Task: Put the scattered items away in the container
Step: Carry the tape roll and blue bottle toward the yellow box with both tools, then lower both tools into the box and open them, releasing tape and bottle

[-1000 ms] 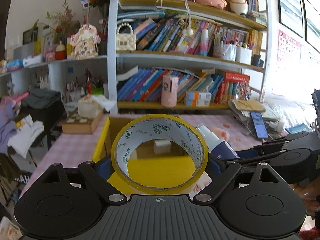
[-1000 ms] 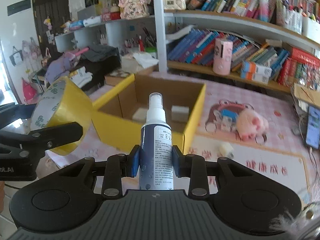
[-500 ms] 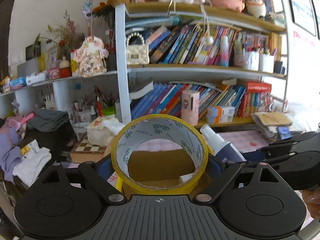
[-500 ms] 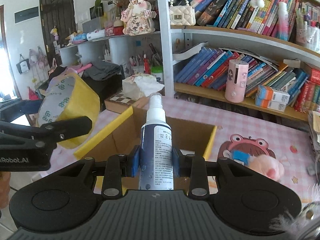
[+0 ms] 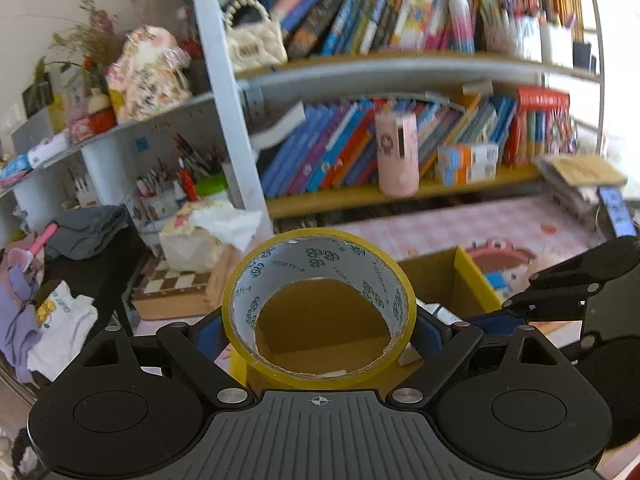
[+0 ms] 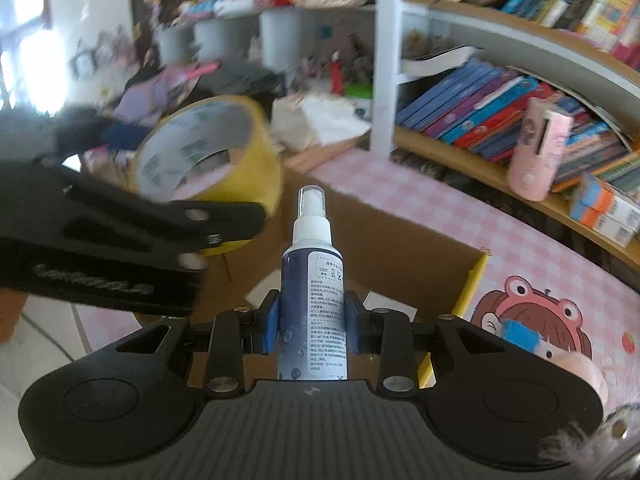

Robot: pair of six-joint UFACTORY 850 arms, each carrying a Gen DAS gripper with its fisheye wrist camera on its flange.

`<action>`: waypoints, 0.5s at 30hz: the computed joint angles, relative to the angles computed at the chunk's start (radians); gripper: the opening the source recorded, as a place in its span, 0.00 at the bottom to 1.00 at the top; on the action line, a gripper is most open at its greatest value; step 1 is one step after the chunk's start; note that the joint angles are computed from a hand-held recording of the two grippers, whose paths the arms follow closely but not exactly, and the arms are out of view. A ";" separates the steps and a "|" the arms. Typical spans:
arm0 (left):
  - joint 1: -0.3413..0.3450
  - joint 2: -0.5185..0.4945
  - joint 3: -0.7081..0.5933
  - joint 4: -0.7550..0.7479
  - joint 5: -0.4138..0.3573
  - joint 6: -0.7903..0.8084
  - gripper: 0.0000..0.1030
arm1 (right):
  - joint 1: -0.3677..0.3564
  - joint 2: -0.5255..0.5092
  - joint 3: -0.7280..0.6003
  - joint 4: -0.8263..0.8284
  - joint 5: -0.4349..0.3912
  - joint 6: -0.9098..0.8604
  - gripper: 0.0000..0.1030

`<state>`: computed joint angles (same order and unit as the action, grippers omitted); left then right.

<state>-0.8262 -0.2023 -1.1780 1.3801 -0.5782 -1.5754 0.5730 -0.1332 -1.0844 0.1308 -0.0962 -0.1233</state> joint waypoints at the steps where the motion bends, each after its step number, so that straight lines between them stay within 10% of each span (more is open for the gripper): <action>1: 0.006 -0.017 -0.017 -0.026 0.009 0.037 0.89 | -0.003 -0.012 -0.010 0.059 -0.014 -0.080 0.30; 15: 0.083 -0.212 -0.245 -0.566 0.089 0.686 0.89 | -0.037 -0.119 -0.094 0.316 -0.200 -0.484 0.30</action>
<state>-0.7434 -0.4147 -1.4234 0.8144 -0.4894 -0.8895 0.5365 -0.2517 -1.1785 0.4466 -0.2966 -0.6070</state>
